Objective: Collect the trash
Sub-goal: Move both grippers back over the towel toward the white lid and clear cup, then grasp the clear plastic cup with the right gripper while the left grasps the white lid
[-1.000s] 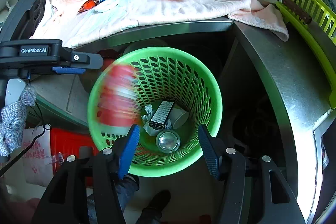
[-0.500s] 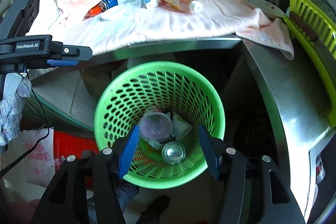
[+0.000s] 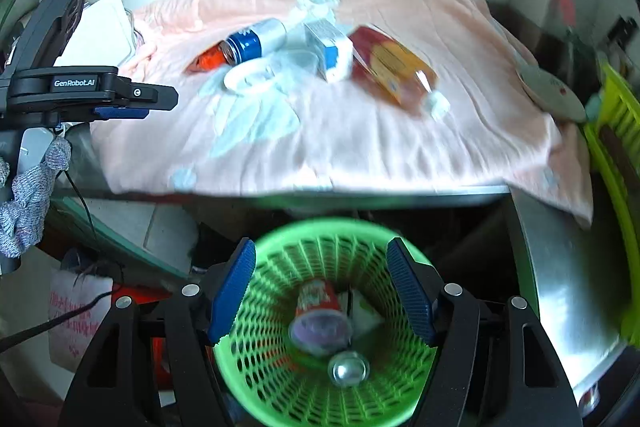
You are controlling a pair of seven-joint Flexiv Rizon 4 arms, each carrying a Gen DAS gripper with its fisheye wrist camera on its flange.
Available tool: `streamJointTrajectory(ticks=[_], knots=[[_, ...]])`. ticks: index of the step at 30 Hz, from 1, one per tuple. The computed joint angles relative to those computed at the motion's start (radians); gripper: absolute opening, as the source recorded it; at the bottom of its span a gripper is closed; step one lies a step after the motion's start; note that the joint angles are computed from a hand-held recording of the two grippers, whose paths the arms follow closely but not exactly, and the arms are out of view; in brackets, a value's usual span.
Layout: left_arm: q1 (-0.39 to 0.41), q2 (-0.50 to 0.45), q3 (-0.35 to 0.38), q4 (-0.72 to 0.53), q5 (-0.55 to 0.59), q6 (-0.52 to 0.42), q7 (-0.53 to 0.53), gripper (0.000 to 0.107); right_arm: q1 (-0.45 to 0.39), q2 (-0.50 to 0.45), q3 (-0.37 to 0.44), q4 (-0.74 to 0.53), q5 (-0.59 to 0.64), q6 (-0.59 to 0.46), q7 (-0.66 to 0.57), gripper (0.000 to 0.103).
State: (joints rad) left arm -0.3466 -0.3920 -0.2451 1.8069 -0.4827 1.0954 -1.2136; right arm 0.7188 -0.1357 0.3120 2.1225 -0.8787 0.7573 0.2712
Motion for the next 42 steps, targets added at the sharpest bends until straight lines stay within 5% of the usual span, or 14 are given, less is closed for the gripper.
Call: streamJointTrajectory(ticks=[26, 42], knots=[[0.016, -0.346, 0.048, -0.492, 0.138, -0.187, -0.105, 0.054, -0.077, -0.276, -0.198, -0.294, -0.007, 0.177, -0.282, 0.067], [0.012, -0.462, 0.045, -0.636, 0.139, -0.275, -0.096, 0.048, -0.076, -0.381, -0.258, -0.382, 0.086, 0.222, -0.380, 0.067]])
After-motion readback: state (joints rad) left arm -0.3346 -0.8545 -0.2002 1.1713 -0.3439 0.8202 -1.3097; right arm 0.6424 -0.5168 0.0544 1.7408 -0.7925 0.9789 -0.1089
